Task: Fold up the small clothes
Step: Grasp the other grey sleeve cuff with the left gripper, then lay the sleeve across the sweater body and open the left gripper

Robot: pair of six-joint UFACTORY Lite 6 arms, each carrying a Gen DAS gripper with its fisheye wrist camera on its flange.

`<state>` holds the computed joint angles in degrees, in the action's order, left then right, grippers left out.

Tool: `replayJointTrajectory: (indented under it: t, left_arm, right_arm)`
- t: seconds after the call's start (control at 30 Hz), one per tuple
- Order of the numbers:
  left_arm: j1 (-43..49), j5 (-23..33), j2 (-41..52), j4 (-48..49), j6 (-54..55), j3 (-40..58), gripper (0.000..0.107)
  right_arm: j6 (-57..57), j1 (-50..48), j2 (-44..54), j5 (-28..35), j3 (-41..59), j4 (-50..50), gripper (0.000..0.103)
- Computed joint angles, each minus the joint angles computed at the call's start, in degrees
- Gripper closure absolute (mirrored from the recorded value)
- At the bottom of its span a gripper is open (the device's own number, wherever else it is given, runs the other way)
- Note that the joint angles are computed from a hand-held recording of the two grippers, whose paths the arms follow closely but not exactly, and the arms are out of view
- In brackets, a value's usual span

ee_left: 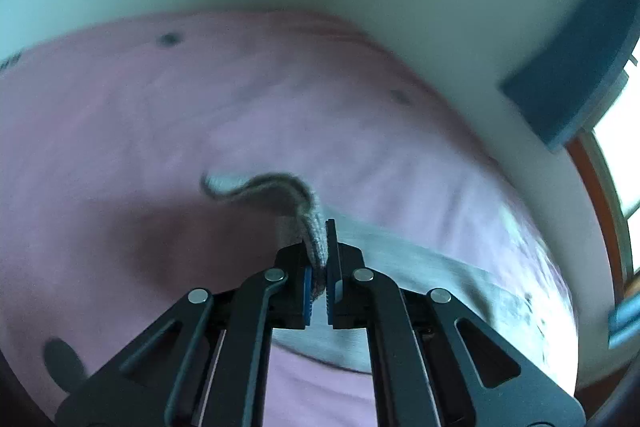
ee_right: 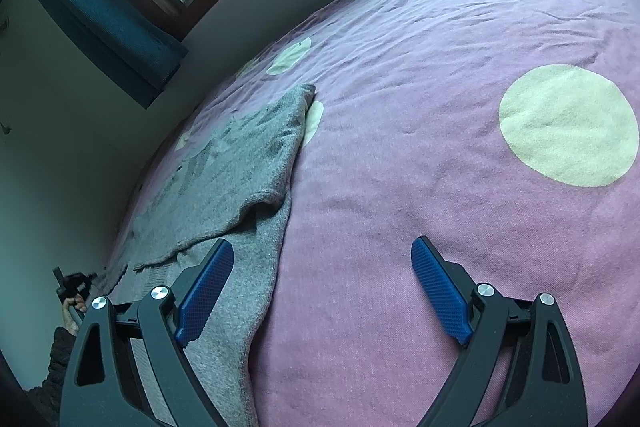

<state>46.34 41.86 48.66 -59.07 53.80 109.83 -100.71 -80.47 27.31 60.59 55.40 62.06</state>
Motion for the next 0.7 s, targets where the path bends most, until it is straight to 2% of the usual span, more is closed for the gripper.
replayJointTrajectory:
  t: [0.13, 0.27, 0.33, 0.4, 0.53, 0.7]
  left_arm:
    - [-7.01, -2.81, -16.39, -8.8, 11.95, -18.9, 0.103]
    - [-17.75, -5.92, -29.07, -14.38, 18.18, -32.12, 0.103]
    - [-25.01, -9.4, -34.05, -16.46, 20.35, -37.33, 0.103]
    - [-34.21, -16.22, -37.97, -19.48, 23.93, -42.34, 0.103]
    - [-49.63, -23.8, -37.27, -22.09, 23.59, -44.2, 0.103]
    - [-65.87, -34.94, -31.3, -45.16, 45.97, -42.84, 0.103]
  right_arm:
    - [0.01, -0.03, 0.03, 0.02, 0.07, -0.04, 0.013]
    - [0.03, -0.1, 0.01, 0.08, 0.06, -0.09, 0.013]
    - [0.07, -0.15, -0.02, 0.23, -0.07, -0.05, 0.013]
    - [0.27, -0.19, 0.29, 0.56, 0.22, -0.06, 0.013]
    - [0.51, -0.1, 0.48, 0.8, 0.49, -0.1, 0.013]
    - [0.75, -0.18, 0.79, 1.32, 0.66, 0.1, 0.013]
